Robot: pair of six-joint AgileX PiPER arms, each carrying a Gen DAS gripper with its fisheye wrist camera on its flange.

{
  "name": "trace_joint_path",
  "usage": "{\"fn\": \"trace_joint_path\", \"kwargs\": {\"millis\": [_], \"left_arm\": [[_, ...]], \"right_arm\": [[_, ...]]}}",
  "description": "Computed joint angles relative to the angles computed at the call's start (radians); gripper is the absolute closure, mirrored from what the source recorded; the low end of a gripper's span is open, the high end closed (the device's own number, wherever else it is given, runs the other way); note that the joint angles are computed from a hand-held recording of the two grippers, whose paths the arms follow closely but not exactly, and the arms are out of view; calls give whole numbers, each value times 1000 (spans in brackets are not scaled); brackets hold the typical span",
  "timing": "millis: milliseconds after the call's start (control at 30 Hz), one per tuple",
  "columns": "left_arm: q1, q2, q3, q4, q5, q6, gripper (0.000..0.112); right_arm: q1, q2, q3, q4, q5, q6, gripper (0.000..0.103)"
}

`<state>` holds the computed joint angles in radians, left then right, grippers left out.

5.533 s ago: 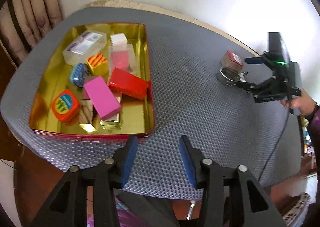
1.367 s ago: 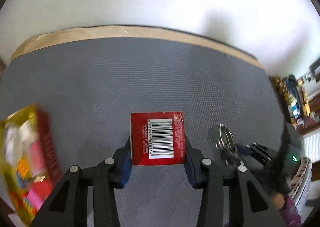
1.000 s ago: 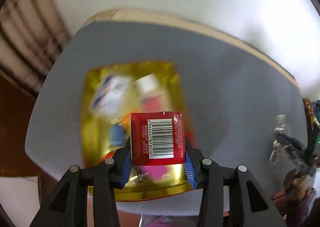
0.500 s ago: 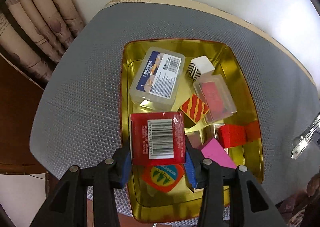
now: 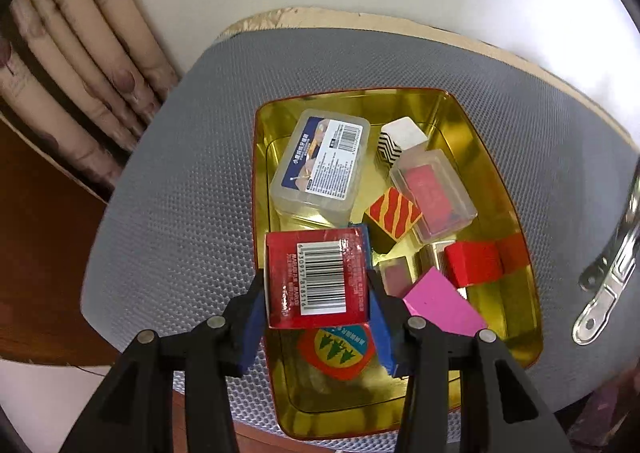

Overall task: Organize rigid objects
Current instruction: 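Lower the red box into the tin and open the left gripper while the right gripper carries the clip over, then lower the silver clip into the tin and open the right gripper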

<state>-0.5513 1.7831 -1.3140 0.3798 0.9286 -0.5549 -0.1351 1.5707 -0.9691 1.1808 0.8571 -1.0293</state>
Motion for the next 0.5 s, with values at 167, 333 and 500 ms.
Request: {"fn": "trace_joint_path", "kwargs": {"millis": [167,333,500], "left_arm": [[-54,-14,50,132,-4,-96,65],[-17,-61,118,94,-79,-70,62],[20,-95,176,41,-147,-30,59]], "right_arm": [[120,83,-131,-16,-20,99,72],[215,176,-253,-75,-62,220,71],[294,249,-345,-180,-123,336,71]]}}
